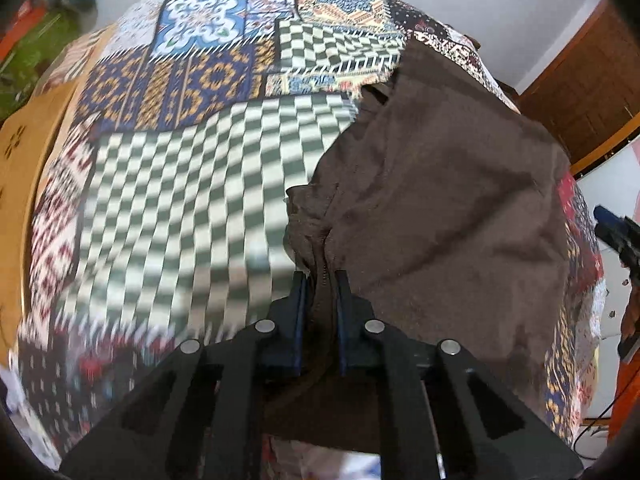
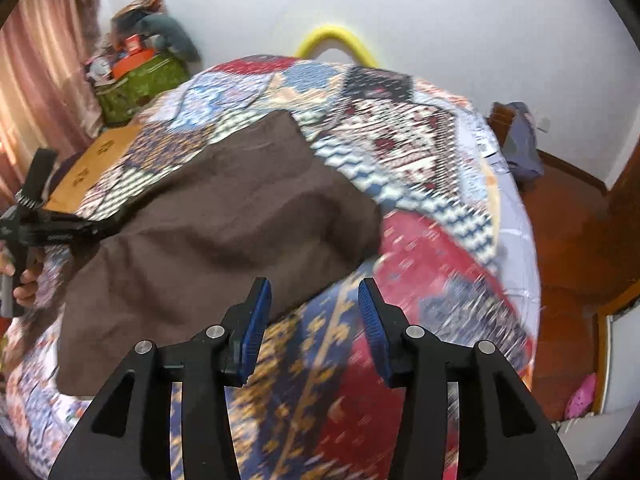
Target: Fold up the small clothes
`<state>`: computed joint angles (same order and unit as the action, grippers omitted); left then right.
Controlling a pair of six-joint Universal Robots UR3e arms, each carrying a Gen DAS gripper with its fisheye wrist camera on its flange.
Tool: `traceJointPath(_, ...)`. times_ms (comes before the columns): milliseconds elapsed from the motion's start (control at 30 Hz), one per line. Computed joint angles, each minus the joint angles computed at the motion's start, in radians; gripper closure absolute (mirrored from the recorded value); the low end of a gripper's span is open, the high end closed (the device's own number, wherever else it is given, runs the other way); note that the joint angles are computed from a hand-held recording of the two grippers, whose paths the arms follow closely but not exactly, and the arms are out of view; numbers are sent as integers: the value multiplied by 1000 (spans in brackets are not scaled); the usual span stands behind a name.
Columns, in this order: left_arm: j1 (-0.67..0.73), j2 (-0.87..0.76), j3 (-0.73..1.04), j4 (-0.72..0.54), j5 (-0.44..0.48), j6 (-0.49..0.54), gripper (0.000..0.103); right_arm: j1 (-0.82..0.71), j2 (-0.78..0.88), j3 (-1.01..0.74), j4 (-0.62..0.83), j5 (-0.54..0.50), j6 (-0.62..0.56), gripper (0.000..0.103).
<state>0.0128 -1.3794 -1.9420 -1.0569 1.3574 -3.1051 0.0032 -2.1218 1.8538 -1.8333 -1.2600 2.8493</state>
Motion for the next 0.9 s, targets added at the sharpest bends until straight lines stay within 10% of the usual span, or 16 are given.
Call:
traceJointPath(533, -211, 447, -144, -255, 80, -165, 89, 313, -165, 109, 152, -48, 219, 61)
traceJointPath(900, -195, 676, -103, -428, 210, -157, 58, 325, -277, 115, 208, -65, 289, 61)
